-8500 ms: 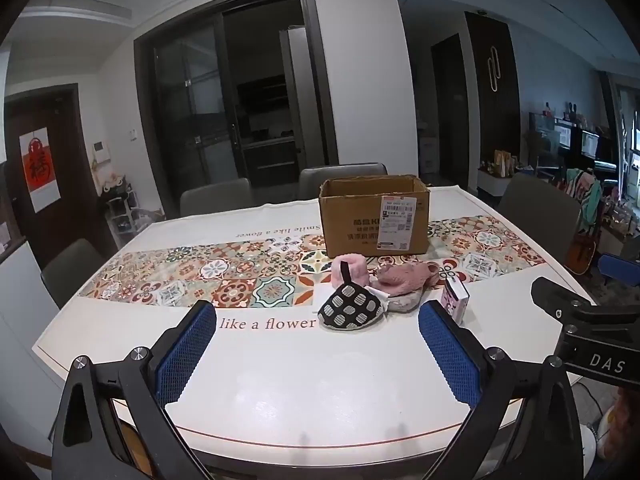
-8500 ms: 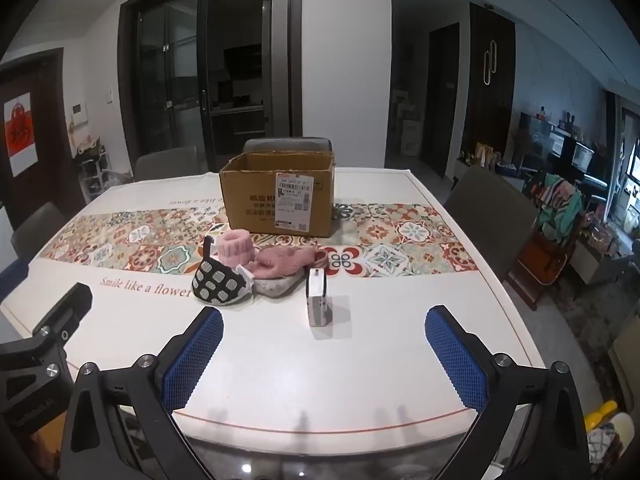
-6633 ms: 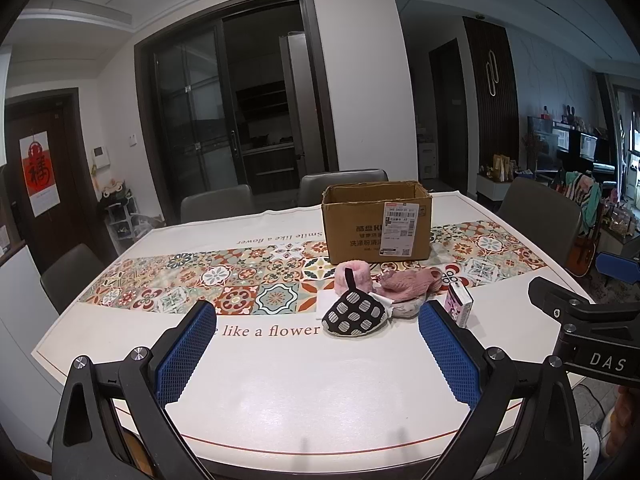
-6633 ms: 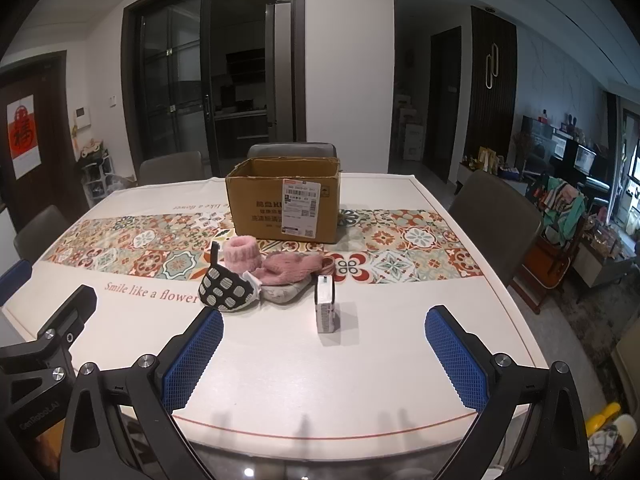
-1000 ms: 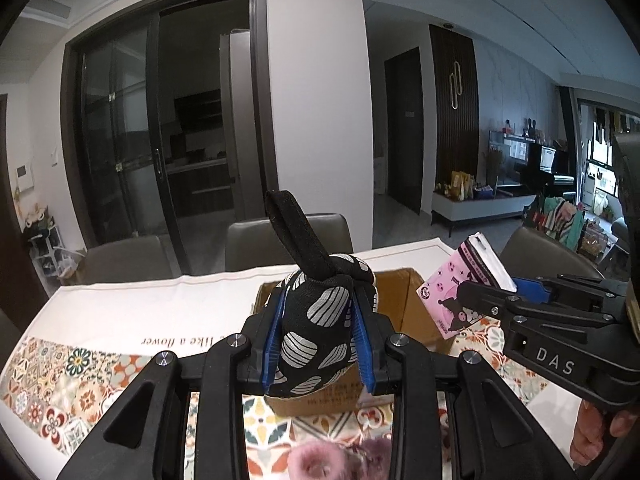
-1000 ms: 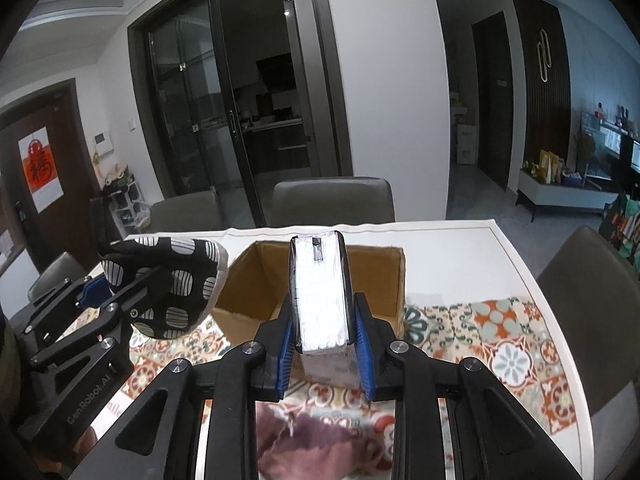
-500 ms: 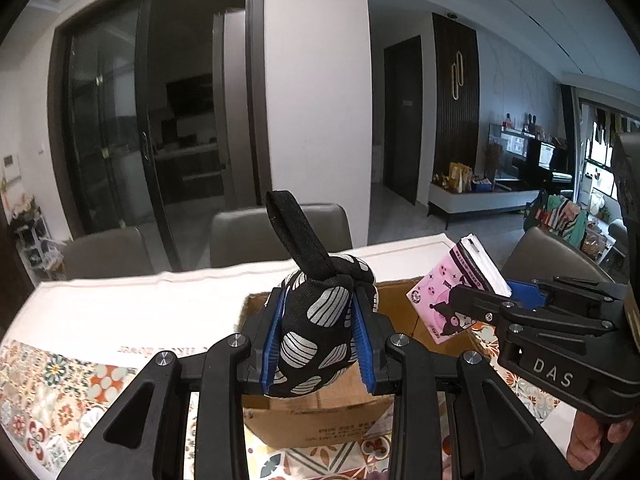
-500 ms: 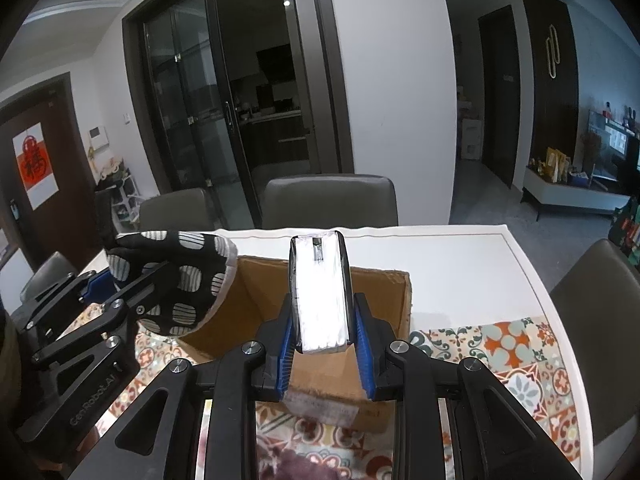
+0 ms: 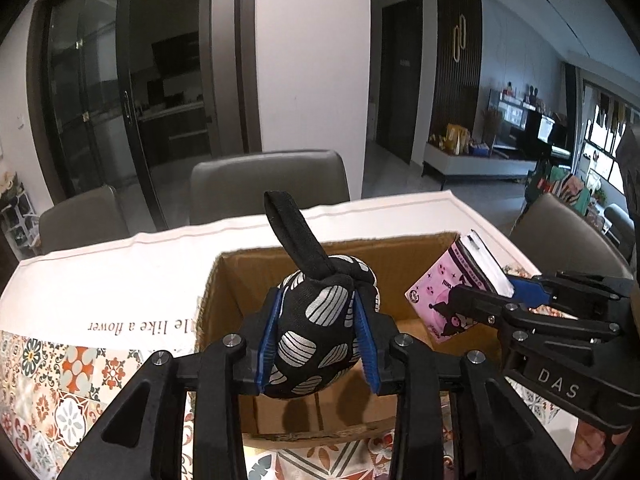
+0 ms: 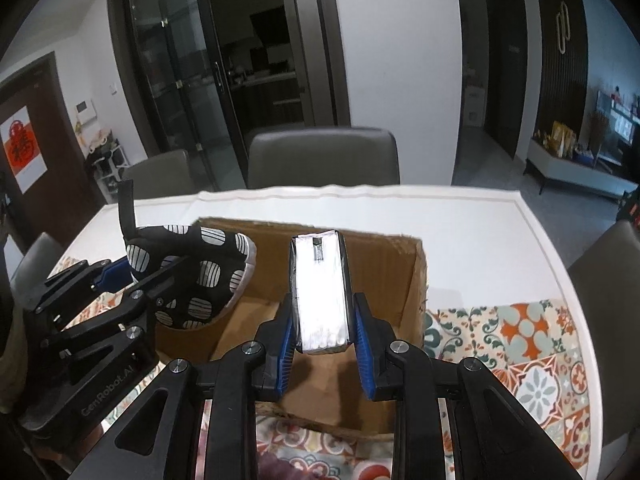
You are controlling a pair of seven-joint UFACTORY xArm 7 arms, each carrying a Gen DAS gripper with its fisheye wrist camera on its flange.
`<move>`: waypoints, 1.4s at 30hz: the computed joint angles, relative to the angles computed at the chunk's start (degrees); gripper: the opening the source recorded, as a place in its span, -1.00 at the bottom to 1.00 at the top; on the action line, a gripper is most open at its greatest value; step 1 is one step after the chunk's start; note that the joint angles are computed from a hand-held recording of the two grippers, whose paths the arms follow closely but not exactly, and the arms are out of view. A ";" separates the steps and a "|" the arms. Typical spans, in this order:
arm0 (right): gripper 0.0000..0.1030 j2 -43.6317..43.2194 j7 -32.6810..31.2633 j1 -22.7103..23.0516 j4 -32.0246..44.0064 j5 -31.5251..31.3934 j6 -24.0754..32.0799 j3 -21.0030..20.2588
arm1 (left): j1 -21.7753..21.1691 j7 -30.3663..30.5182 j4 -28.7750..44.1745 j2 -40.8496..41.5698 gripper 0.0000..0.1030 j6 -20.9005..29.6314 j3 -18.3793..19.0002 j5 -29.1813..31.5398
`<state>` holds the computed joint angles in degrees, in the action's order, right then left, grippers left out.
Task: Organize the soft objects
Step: 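Carry the slipper and pink box into the cardboard box and open both tools, then move both tools back to the pink slippers and knit item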
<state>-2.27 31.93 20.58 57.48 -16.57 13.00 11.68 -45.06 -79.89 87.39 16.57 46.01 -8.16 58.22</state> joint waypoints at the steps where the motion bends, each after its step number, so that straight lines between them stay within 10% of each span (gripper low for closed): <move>1: -0.46 0.26 -0.06 -0.01 0.05 0.14 0.17 -0.04 | 0.15 0.43 0.23 0.23 -0.29 -0.01 -0.04 -0.42; 42: 0.18 -16.87 4.43 -2.40 -9.80 -0.68 3.19 6.35 | -2.14 -9.31 -9.53 -13.10 0.30 19.77 -10.86 4.98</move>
<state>-19.13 36.36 18.18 47.68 -17.25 16.19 18.03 -47.20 -89.20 77.86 3.46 65.78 -19.02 63.20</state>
